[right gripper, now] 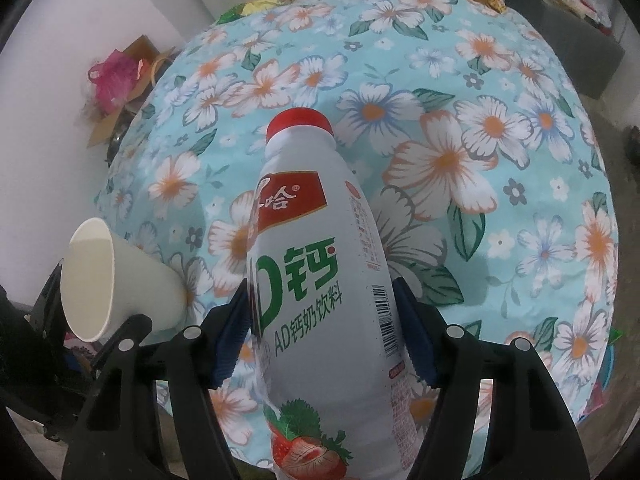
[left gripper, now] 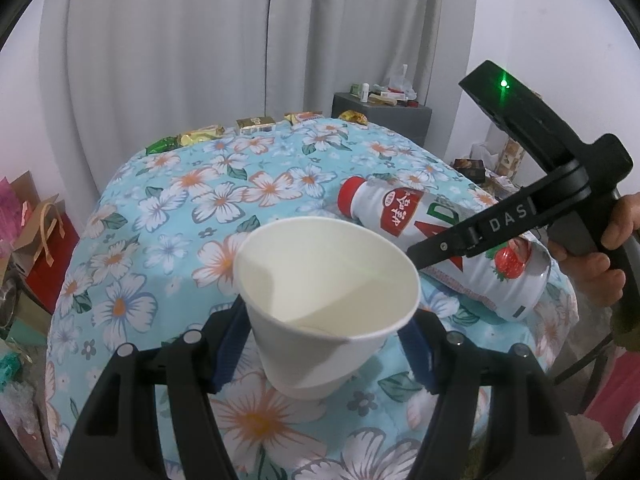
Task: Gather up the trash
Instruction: 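Grasp the white AD drink bottle with the right tool while the left tool holds the cup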
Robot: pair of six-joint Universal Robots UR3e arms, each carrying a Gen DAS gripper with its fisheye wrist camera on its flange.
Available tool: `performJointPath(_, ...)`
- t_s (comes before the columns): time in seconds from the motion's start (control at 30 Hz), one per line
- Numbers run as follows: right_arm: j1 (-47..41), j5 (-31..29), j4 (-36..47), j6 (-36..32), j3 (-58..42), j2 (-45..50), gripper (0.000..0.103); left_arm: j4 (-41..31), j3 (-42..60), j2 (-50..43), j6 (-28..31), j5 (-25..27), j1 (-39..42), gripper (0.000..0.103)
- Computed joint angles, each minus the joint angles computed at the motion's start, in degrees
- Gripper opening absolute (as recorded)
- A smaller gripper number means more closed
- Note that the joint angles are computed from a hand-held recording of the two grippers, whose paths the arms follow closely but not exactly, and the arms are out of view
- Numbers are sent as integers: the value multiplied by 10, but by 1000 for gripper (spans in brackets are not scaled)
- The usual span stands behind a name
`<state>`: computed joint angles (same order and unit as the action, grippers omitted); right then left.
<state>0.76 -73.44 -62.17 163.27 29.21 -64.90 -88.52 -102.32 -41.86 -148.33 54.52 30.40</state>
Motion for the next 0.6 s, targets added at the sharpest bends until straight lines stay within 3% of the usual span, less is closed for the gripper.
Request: performJointPath(0.6,-24,39,-6,1,40,-41,64,-6,8,-1,12,-8,12,66)
